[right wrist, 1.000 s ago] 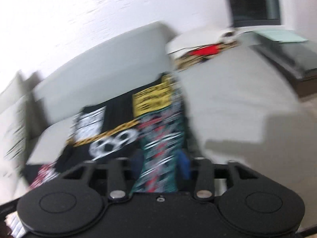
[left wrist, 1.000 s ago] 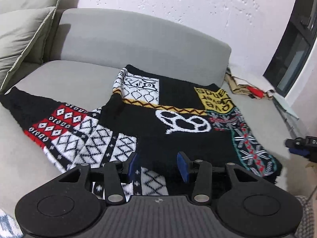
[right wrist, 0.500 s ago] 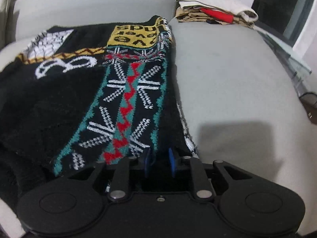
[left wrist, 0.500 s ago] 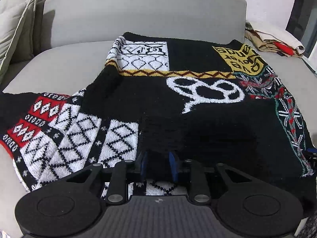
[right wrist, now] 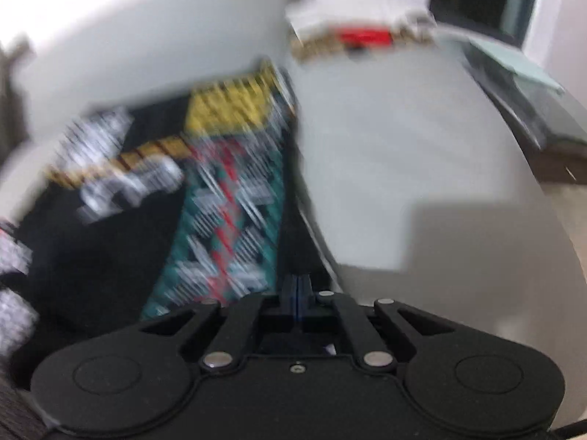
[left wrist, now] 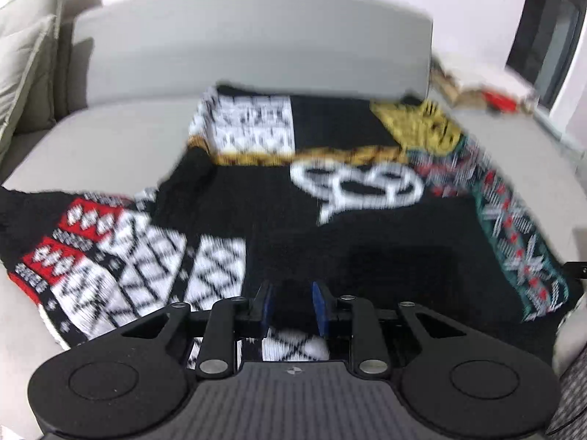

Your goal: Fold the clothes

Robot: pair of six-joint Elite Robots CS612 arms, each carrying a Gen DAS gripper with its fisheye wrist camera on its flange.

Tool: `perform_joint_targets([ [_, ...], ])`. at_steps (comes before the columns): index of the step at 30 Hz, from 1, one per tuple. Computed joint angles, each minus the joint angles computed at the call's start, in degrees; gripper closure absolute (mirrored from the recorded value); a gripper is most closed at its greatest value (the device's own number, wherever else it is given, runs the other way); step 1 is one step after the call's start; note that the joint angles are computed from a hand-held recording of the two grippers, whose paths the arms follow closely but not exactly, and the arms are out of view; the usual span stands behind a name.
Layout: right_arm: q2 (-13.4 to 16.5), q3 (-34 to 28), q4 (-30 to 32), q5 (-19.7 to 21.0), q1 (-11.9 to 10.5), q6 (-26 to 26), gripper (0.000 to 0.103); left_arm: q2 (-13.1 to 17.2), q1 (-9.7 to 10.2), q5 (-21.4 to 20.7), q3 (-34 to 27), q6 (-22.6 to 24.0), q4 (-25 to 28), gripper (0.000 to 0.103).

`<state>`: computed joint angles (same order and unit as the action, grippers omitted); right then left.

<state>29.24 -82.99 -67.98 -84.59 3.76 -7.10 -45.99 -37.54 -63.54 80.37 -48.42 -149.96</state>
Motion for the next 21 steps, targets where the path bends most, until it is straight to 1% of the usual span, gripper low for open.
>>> perform_joint_targets([
  [1, 0.17, 0.36, 1.00, -0.51, 0.08, -0.28, 0.103, 0.22, 0.09, -0.33, -0.31, -0.07, 0.55, 0.080],
  [3, 1.05, 0.54, 1.01, -0.38, 0.15, -0.69, 0.103, 0.58, 0.17, -0.31, -0.69, -0.22, 0.76, 0.080],
  [5, 1.48, 0.54, -0.05, -3.00, 0.99, -3.08, 0.103, 0.48, 0.28, -0.51, -0.57, -0.23, 0.44, 0.080],
  [7, 0.94, 0.97, 0.37, -4.47, 1.52, -4.22, 0.103, 0.12, 0.28, -0.46, 0.23, -0.14, -0.84, 0.080],
  [9, -0.29, 1.29, 1.56, -2.85, 1.03, -2.73, 0.103, -0.71, -0.05, 0.53, 1.16, 0.24, -1.60, 0.080],
  [11, -1.27, 0.54, 0.76, -0.42, 0.34, -0.75, 0.096, -1.60, -0.61, 2.36, 2.14, 1.09, -3.16, 0.080],
  [14, -1.85, -0.17, -3.93, 4.21, -0.63, 1.65, 0.093, -2.28, -1.04, 4.77, 3.17, 1.63, -7.56, 0.080],
  [16, -1.93, 1.23, -7.62, 7.52, -0.99, 4.48, 0.093, -1.67, -0.95, 6.13, 2.35, 0.98, -8.54, 0.079],
  [18, -2.27, 3.79, -10.33, 9.55, -1.01, 7.13, 0.093, -0.49, -0.47, 5.89, 0.50, 0.23, -6.77, 0.079],
  [19, -2.24, 4.98, -11.51, 10.79, -0.96, 8.03, 0.095, 0.08, -0.16, 5.59, -0.34, -0.13, -5.61, 0.079],
  [21, -2.18, 7.45, -13.82, 11.86, -0.60, 8.39, 0.096, 1.24, 0.47, 4.94, -2.02, -0.82, -3.21, 0.080],
])
